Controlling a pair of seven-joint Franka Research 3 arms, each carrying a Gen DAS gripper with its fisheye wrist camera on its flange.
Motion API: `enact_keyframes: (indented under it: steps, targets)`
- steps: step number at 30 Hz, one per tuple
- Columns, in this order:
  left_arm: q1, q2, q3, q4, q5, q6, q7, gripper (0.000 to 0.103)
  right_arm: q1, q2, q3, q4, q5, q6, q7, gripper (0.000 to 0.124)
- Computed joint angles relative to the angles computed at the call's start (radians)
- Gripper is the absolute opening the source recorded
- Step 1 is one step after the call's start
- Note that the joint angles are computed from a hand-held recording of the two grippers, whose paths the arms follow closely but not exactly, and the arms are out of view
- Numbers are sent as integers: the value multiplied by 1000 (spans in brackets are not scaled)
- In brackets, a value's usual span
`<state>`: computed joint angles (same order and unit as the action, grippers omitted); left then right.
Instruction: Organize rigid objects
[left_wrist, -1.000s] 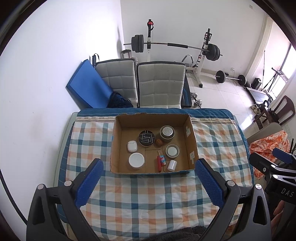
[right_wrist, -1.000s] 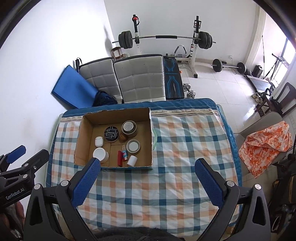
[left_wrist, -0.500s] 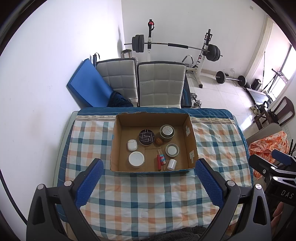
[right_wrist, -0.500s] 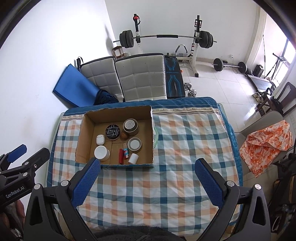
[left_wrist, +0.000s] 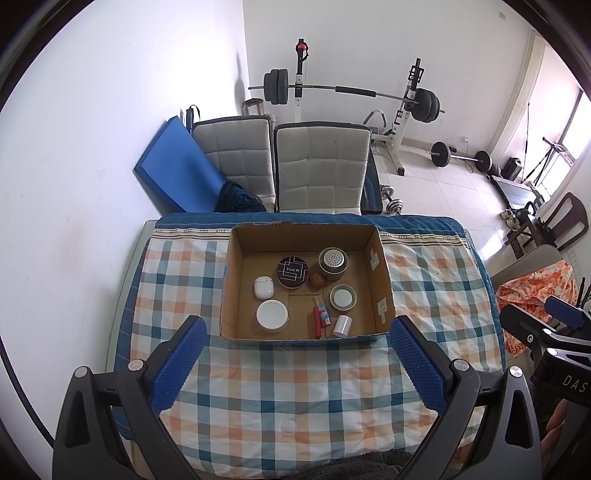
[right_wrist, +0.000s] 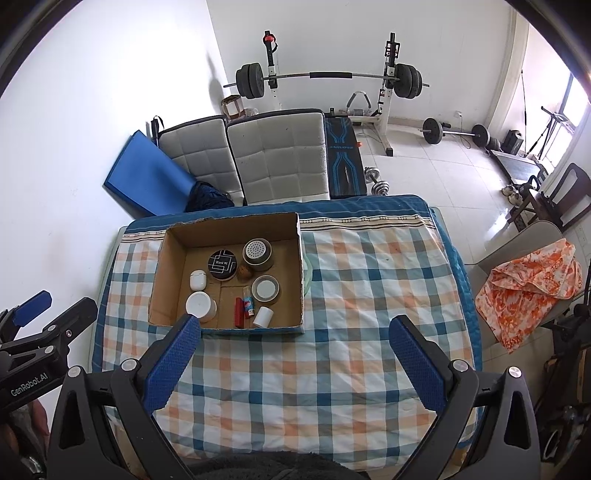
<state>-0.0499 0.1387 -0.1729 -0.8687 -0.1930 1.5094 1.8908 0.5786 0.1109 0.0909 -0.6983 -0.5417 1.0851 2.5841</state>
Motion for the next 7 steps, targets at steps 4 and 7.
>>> enact_keyframes:
  steps: [4,7]
  targets:
    - [1,-5,1,-10,0,8,3,102,-1,-5,3,-6,-2,-2,3,103]
    - [2,-23,4,-36,2,29,-1,102,-1,-11,6,-15,-2,-2,10,103]
